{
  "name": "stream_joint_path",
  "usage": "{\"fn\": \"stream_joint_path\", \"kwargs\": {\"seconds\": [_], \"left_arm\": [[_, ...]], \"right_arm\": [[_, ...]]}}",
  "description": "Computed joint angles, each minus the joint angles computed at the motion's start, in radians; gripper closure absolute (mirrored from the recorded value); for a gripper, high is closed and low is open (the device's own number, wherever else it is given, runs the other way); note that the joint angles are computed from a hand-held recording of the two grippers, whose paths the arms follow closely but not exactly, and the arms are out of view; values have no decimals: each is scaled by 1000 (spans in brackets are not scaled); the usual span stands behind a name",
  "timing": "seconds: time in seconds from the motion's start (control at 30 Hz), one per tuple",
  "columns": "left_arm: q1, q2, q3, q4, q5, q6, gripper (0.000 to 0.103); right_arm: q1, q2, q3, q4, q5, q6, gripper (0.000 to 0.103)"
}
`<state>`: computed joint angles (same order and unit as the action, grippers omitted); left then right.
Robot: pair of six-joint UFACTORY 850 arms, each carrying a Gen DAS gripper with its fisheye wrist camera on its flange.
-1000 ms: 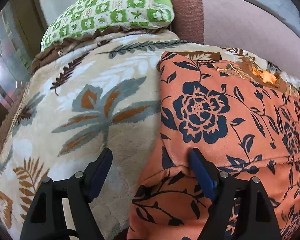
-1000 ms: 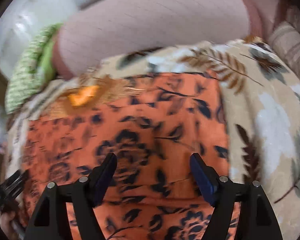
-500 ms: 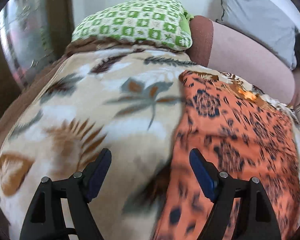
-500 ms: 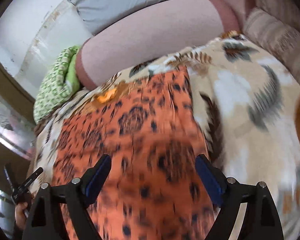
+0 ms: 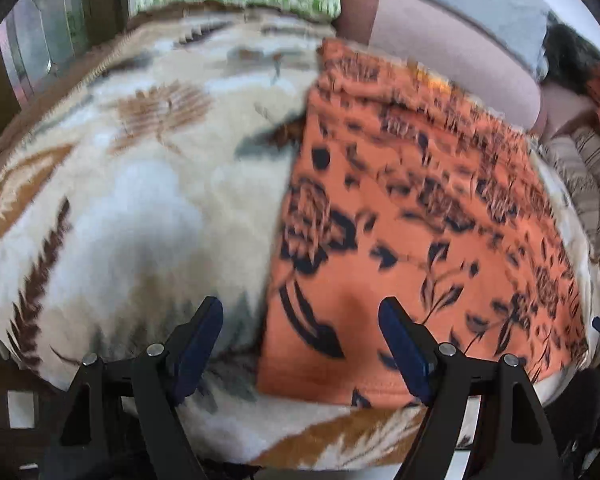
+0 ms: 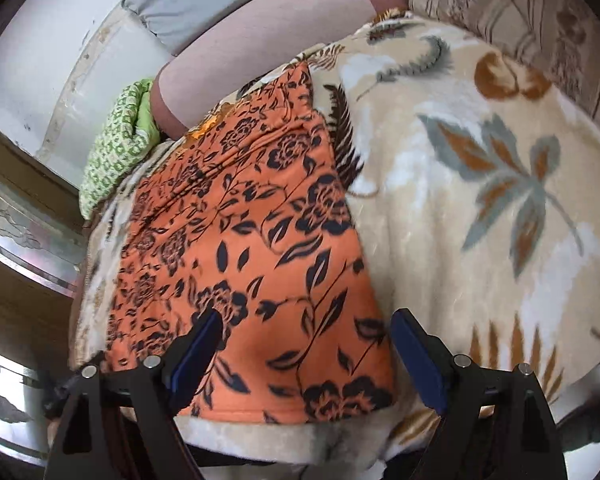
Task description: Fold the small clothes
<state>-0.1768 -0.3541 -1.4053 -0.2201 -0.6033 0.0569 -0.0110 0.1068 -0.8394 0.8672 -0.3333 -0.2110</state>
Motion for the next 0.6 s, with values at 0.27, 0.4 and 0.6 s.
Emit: {"fn": "stream_joint_path", "kwargs": {"seconds": [0.27, 0.4, 0.6], "left_arm": [[29, 12, 9, -68, -27, 29, 75], [38, 29, 33, -160, -30, 92, 56], [48, 17, 33, -244, -45, 137, 55]], "right_arm": [[-36, -36, 11, -11, -97, 63, 39], [-44, -1, 41, 113, -112, -47, 50], [-40, -31, 5, 34, -126, 3, 55]]}}
